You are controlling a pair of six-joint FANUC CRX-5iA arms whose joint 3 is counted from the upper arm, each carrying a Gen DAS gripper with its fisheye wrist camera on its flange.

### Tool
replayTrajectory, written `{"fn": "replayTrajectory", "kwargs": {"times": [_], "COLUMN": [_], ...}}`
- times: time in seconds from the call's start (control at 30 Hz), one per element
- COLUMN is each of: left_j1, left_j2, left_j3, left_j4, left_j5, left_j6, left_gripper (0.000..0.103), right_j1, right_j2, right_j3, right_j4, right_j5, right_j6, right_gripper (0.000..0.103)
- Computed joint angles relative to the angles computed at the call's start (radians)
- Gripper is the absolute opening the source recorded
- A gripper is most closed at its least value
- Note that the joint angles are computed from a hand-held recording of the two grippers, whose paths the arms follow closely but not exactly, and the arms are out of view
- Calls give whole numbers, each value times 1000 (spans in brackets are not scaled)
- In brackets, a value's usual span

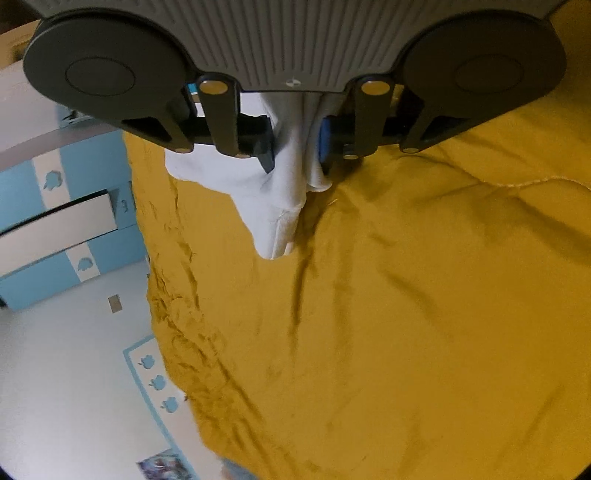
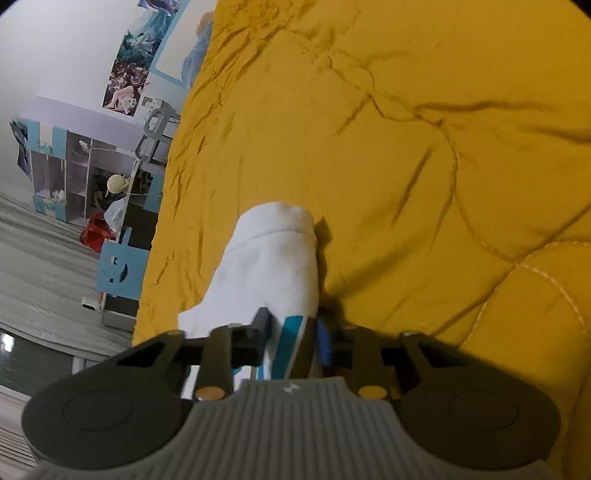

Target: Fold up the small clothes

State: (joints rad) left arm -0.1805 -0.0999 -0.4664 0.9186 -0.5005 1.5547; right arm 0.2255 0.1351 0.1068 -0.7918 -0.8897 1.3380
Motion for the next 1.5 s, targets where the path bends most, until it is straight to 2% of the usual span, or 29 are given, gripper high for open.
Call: {"fn": "replayTrajectory", "kwargs": {"times": [0.07,0.13,0.27,0.37,0.5,0.63,0.73,0.8,0.87,1.07,1.1,1.2,1.3,1.4,1.5], "left_j1": [3,-11,-63,-125,-241,-421,-535,-583,-604,-539,-516,-465,-397,-360,-330], "left_j2": [-25,-52,-117,-174,-235,-260,-256,-249,-240,-216,-207,-183,-146,-111,-63], "left_j3": [49,100,205,267,345,442,501,524,534,486,471,432,394,395,417], "left_j4": [-154,-293,-587,-777,-1000,-1258,-1385,-1429,-1435,-1254,-1206,-1104,-982,-932,-894], "left_j5": [-20,-34,-80,-116,-168,-247,-282,-279,-262,-165,-156,-155,-144,-152,-182], "left_j6": [99,195,397,543,740,958,1059,1097,1112,999,970,895,791,738,662], "left_gripper": [22,21,21,21,21,20,20,20,20,20,20,20,20,20,20], "right_j1": [17,23,95,127,160,185,230,238,230,223,210,79,13,7,52], "right_j2": [-23,-57,-148,-228,-351,-502,-613,-675,-728,-816,-809,-753,-693,-638,-573], "right_j3": [-9,-20,-46,-75,-129,-200,-250,-269,-276,-290,-287,-258,-263,-268,-259], "right_j4": [28,20,136,177,223,280,389,431,455,571,570,418,345,332,407], "right_j5": [23,42,103,138,170,180,192,186,168,108,92,14,-25,-3,25], "right_j6": [2,32,33,35,17,-11,-85,-112,-127,-189,-188,-100,-70,-52,-68], "right_gripper": [7,7,5,5,4,4,4,4,4,4,4,4,4,4,4]}}
